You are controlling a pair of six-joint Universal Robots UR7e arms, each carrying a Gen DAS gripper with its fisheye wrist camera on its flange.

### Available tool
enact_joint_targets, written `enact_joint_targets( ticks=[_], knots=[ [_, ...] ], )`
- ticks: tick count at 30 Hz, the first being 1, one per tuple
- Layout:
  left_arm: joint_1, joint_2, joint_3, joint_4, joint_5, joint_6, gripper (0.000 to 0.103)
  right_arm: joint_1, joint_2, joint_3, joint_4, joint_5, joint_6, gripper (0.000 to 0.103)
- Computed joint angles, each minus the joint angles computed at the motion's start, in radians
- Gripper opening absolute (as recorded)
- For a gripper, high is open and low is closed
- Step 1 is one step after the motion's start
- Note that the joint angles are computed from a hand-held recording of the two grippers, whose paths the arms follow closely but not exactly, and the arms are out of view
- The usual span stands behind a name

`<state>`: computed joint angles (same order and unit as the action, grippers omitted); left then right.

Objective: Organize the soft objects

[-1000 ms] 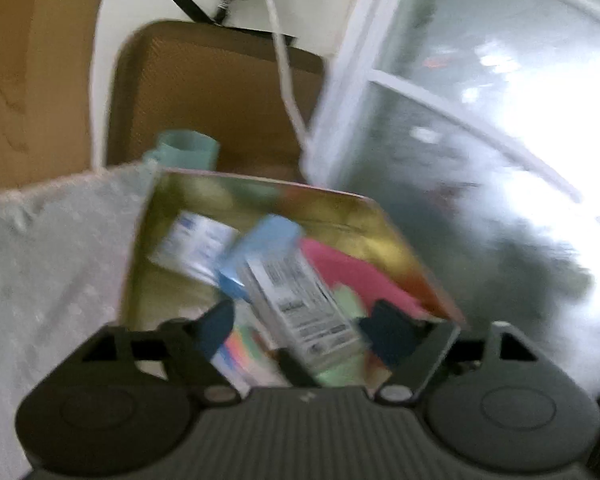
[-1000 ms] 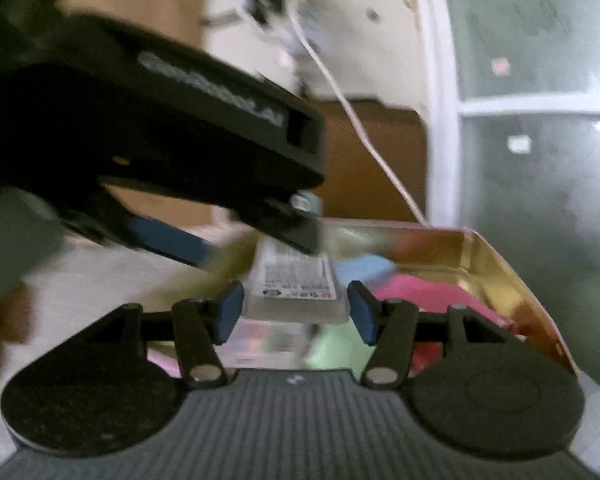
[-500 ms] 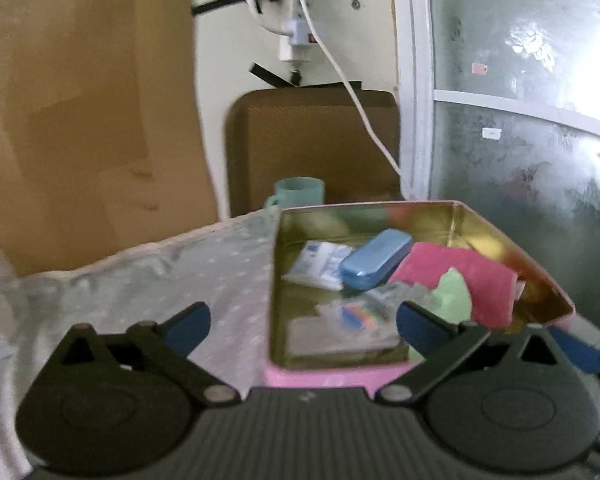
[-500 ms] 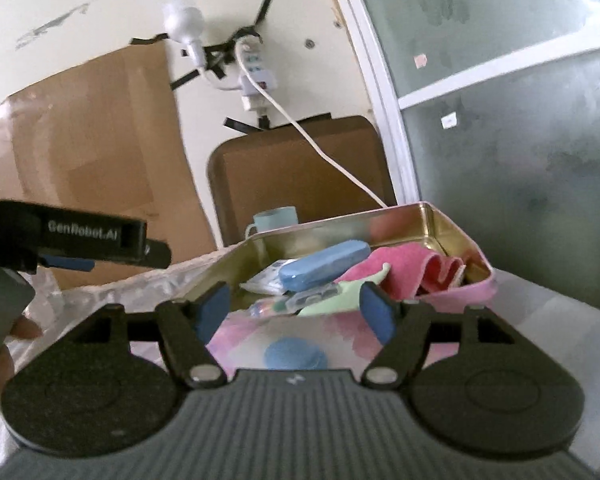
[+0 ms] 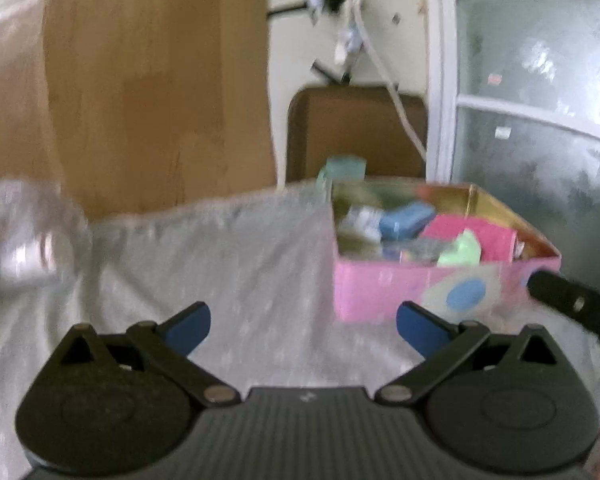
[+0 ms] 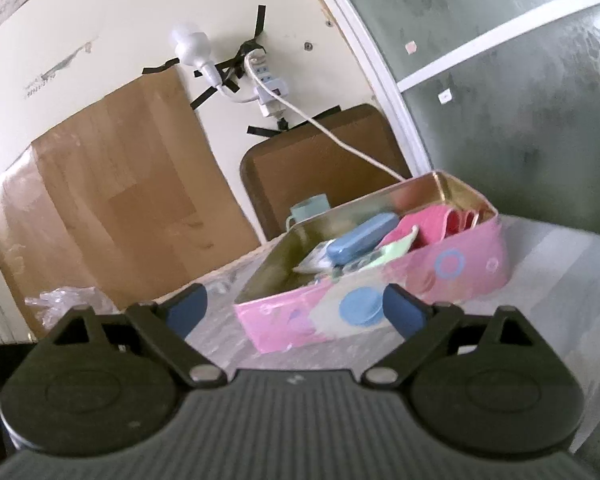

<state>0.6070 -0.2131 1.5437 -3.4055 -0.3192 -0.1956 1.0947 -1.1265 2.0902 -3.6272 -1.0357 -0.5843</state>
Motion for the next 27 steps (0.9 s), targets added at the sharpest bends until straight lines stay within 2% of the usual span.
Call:
enact_joint_targets(
  ticks=[3, 8, 14, 16, 19, 25, 27],
  knots=[
    [-0.006, -0.034, 0.082, 0.039, 0.016, -0.145, 0.103, 0.002, -0.012, 0.03, 0.004, -0.006, -0.011, 0.098],
    [-0.007, -0.107, 0.195, 0.233, 0.039, -0.388, 0.103, 0.015, -0.012, 0.065, -0.007, -0.024, -0.042, 0.098],
    [-0.011, -0.15, 0.261, 0.367, 0.066, -0.515, 0.103, 0.045, -0.004, 0.084, -0.001, -0.054, -0.086, 0.098],
    [-0.012, -0.169, 0.269, 0.463, 0.072, -0.584, 0.103, 0.053, -0.002, 0.089, -0.004, -0.06, -0.096, 0.098],
    [-0.013, -0.183, 0.277, 0.533, 0.074, -0.629, 0.103, 0.061, 0.002, 0.095, -0.015, -0.067, -0.106, 0.099],
    [-0.016, -0.18, 0.281, 0.517, 0.074, -0.603, 0.103, 0.061, 0.005, 0.091, -0.026, -0.071, -0.094, 0.101],
    [-0.016, -0.185, 0.272, 0.583, 0.077, -0.638, 0.103, 0.061, 0.005, 0.088, -0.02, -0.075, -0.087, 0.102]
  ],
)
